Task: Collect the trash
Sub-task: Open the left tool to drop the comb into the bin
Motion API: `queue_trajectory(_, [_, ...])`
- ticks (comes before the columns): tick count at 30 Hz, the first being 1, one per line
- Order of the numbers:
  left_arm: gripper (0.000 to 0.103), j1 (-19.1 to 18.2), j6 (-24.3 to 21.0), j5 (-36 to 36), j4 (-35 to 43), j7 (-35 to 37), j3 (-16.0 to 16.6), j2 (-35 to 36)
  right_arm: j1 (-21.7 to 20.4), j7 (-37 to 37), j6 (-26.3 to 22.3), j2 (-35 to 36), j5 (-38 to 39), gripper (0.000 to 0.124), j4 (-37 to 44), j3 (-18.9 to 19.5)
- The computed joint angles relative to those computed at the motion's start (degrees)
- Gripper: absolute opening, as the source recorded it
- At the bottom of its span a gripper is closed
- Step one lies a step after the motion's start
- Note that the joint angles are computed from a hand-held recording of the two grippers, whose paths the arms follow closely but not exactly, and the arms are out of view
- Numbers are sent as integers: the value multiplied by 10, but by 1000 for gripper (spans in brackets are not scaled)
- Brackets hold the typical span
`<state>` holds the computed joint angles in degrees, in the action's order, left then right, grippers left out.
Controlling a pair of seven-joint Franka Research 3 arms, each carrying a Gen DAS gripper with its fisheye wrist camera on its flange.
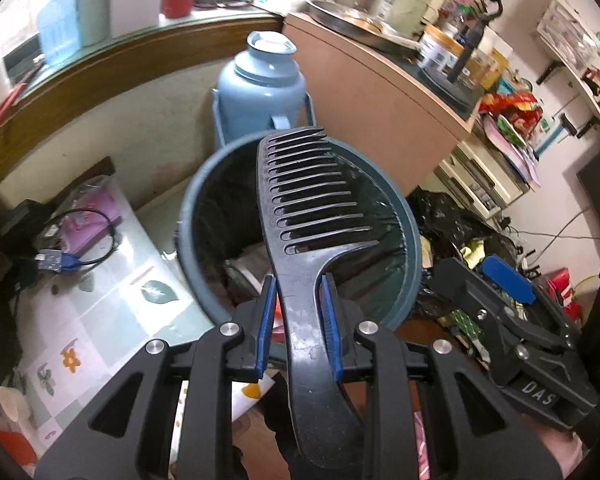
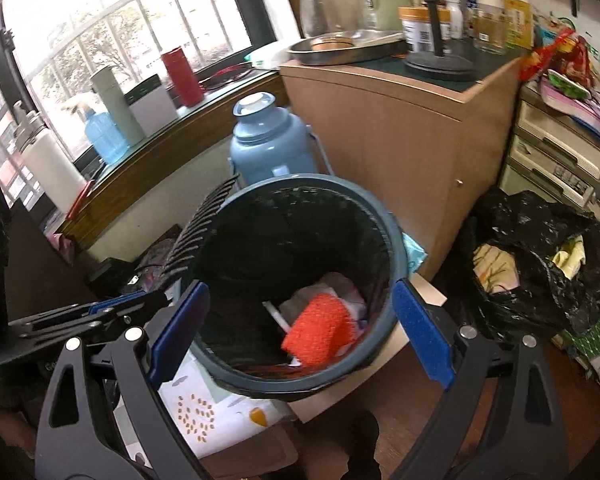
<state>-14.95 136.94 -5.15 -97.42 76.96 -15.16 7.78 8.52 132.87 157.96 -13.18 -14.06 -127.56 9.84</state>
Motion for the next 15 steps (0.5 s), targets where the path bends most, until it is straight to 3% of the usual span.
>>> queue_trajectory(15, [25,-28,-41,57,100,-45,-7,99,-16,-48,-9,-6,30,92,-16,-21])
